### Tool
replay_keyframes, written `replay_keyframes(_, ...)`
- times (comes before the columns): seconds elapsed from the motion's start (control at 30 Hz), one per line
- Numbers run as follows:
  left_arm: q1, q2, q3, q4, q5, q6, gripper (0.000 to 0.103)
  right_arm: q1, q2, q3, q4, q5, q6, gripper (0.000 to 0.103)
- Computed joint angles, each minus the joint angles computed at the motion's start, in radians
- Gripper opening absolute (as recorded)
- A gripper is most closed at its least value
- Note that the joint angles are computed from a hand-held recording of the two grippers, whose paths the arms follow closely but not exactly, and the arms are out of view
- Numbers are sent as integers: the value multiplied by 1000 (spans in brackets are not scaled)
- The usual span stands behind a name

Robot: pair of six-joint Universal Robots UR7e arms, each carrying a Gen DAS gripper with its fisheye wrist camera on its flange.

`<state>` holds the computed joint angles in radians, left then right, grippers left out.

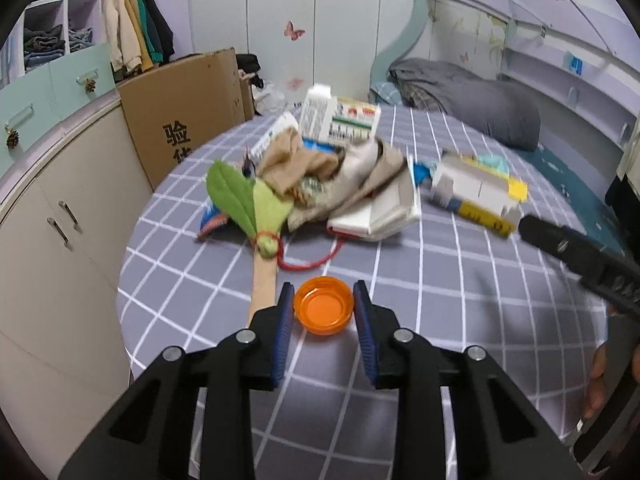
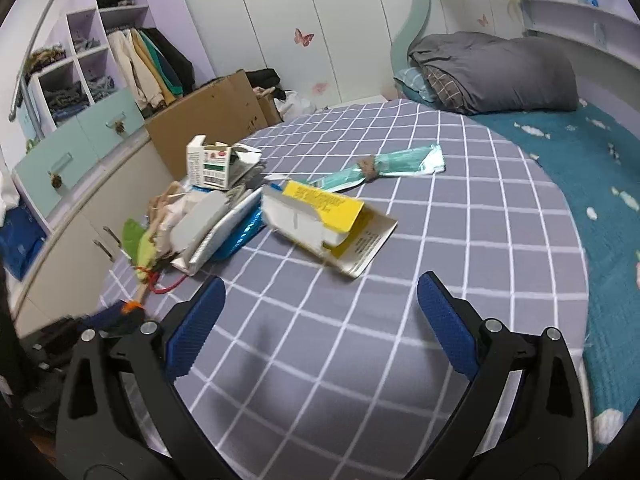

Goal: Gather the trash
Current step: 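Grasp the yellow-and-white box with the right tool and lift it, then carry the cap and box to the blue bin and release both inside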

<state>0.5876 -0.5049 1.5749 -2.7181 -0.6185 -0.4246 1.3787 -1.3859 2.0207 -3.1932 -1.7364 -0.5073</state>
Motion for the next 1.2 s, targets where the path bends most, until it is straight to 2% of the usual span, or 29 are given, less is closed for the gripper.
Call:
replay_keyframes(0.13,0,8,-28,-23,27,-3,29,27,53,-66,-12,-72,-63,95)
replay_keyframes(0.23,7,14,-59,-10,50,-21,29,45,95,-146,75,-108,-108,95)
replay_keyframes(0.3,12,14,-73,13,64,-34,29,82,152,-203,80,-247,-180,95)
replay_keyframes(0.33,13,16,-78,16,70,-36,29,93,173,-222,83,-290,-210,95)
replay_keyframes(0.37,15,15,-81,21,75,-40,29,96,196,-241,68,-293,-257,95)
replay_keyframes(0.53,22,5,-77,33,78,-47,29,80,211,-293,173,-246,-241,94)
replay_keyframes(0.6,25,-5,-64,34,77,-53,29,80,217,-310,217,-250,-241,94)
replay_keyframes(0.63,25,-8,-61,33,77,-54,29,80,220,-314,229,-251,-247,91)
replay_keyframes(0.7,26,-16,-50,25,73,-57,29,83,223,-319,256,-256,-248,70)
replay_keyframes(0.8,26,-30,-30,9,72,-55,29,87,219,-293,216,-266,-262,65)
replay_keyframes(0.9,23,-45,-6,-11,74,-50,29,80,185,-245,173,-224,-240,60)
replay_keyframes(1.03,17,-74,39,-49,74,-45,29,77,123,-177,124,-163,-199,58)
replay_keyframes(1.2,16,-122,106,-101,73,-57,29,112,50,-91,96,-64,-185,58)
